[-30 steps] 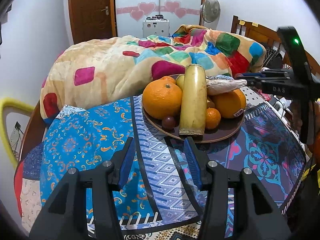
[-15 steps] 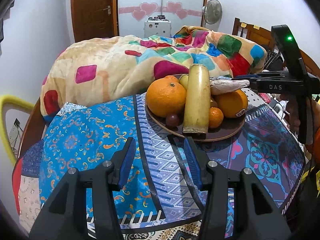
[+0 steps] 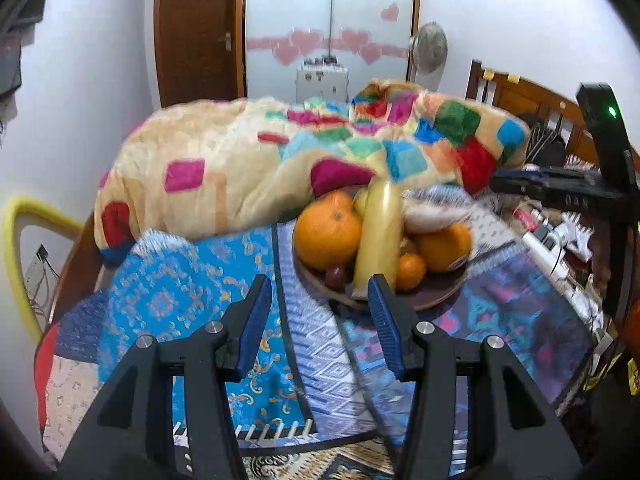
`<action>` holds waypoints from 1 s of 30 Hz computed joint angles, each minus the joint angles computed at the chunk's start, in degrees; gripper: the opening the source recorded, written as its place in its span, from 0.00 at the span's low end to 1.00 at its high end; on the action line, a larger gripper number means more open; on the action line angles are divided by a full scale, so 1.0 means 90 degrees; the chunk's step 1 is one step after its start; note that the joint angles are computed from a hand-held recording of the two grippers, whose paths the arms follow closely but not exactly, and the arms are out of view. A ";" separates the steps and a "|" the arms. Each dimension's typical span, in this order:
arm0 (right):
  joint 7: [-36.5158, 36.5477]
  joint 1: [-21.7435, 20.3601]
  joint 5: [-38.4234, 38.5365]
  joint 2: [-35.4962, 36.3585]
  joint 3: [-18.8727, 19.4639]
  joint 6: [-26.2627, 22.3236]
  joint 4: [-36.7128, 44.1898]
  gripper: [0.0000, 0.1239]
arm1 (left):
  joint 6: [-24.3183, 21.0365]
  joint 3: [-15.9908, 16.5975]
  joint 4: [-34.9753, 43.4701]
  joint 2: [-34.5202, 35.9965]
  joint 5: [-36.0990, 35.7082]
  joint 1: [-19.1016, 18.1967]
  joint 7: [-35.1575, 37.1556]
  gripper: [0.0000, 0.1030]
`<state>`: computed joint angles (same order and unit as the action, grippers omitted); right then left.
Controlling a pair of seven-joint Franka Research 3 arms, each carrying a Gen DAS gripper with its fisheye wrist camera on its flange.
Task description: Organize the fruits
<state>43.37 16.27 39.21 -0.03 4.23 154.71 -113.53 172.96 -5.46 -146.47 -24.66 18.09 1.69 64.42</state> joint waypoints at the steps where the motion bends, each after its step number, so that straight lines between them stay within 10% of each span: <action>1: -0.0198 0.0030 0.0195 -0.0308 0.0026 0.0146 -0.0260 0.24 | 0.0038 -0.0119 -0.0043 -0.0180 0.0045 0.0077 -0.0111 0.49; 16: -0.2860 0.2742 0.3365 -0.3581 -0.1044 0.2671 -0.2663 0.51 | 0.0166 -0.1245 -0.0848 -0.2787 0.0699 0.0576 -0.1626 0.64; 23: -0.3108 0.4478 0.3501 -0.4088 -0.1892 0.4141 -0.2970 0.68 | -0.0054 -0.1491 -0.1241 -0.3881 0.0876 0.0538 -0.2010 0.79; 30: -0.2434 0.4727 0.2883 -0.4318 -0.1887 0.4872 -0.3344 0.83 | -0.0279 -0.1724 -0.1447 -0.4675 0.1048 0.0580 -0.2399 0.98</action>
<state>21.47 58.82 65.16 -38.89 -12.76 198.56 -143.62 170.45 -20.97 -159.49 -66.73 27.53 6.91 42.82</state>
